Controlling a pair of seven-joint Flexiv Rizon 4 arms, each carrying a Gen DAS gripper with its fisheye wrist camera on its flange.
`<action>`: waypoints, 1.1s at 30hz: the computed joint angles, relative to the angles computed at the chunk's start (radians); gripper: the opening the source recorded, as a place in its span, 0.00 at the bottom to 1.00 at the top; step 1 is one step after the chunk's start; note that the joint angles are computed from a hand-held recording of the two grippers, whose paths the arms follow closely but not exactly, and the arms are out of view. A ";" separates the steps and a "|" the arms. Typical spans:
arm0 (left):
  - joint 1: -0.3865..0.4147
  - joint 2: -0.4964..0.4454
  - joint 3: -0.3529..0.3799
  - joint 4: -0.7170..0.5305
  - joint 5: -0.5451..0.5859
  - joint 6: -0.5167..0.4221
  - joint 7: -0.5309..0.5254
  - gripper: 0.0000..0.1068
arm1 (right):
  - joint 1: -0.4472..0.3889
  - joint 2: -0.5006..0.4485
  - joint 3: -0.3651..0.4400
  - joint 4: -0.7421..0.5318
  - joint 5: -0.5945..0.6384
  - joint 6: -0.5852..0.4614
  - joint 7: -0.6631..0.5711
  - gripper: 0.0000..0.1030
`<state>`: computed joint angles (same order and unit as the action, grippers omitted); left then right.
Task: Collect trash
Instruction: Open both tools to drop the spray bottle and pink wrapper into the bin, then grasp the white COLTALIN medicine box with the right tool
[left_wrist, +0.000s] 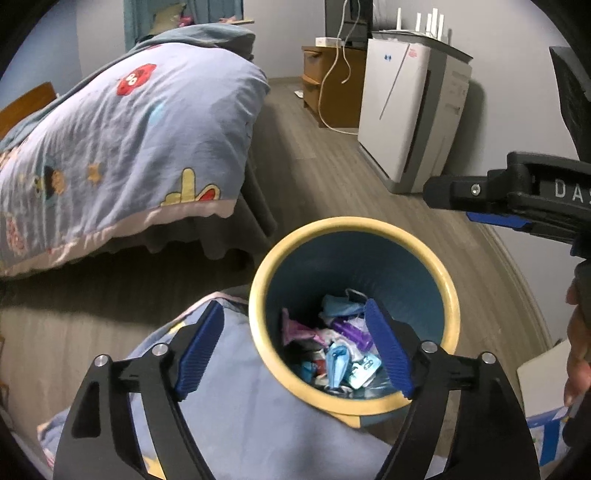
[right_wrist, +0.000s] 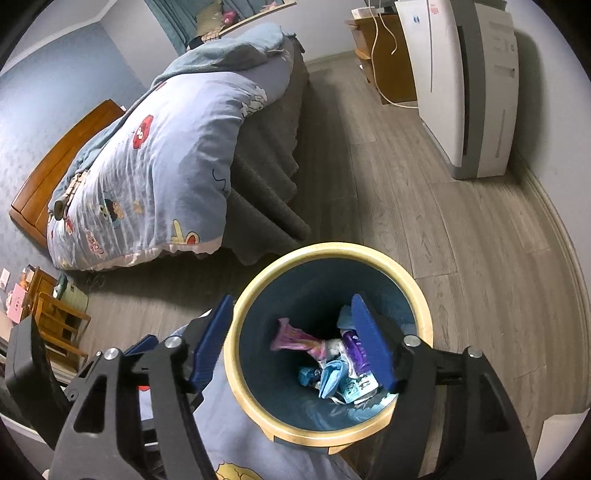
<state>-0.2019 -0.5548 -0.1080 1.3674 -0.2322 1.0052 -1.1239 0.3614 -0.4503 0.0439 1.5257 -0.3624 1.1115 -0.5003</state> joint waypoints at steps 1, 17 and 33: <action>-0.001 0.004 0.003 0.005 0.002 0.003 -0.004 0.80 | 0.002 0.004 -0.004 0.006 -0.005 0.004 0.005 0.75; 0.058 0.304 0.035 0.355 -0.060 0.074 -0.014 0.87 | 0.040 0.081 -0.019 0.080 -0.148 0.003 0.093 0.94; 0.175 0.689 0.186 0.739 0.071 0.065 -0.092 0.87 | 0.146 0.080 0.126 0.091 -0.078 -0.014 -0.124 0.94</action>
<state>-0.0265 0.1343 0.0777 2.1065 -0.1611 1.0706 -1.2160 0.5071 -0.3700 0.1699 1.6164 -0.4405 1.0976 -0.6244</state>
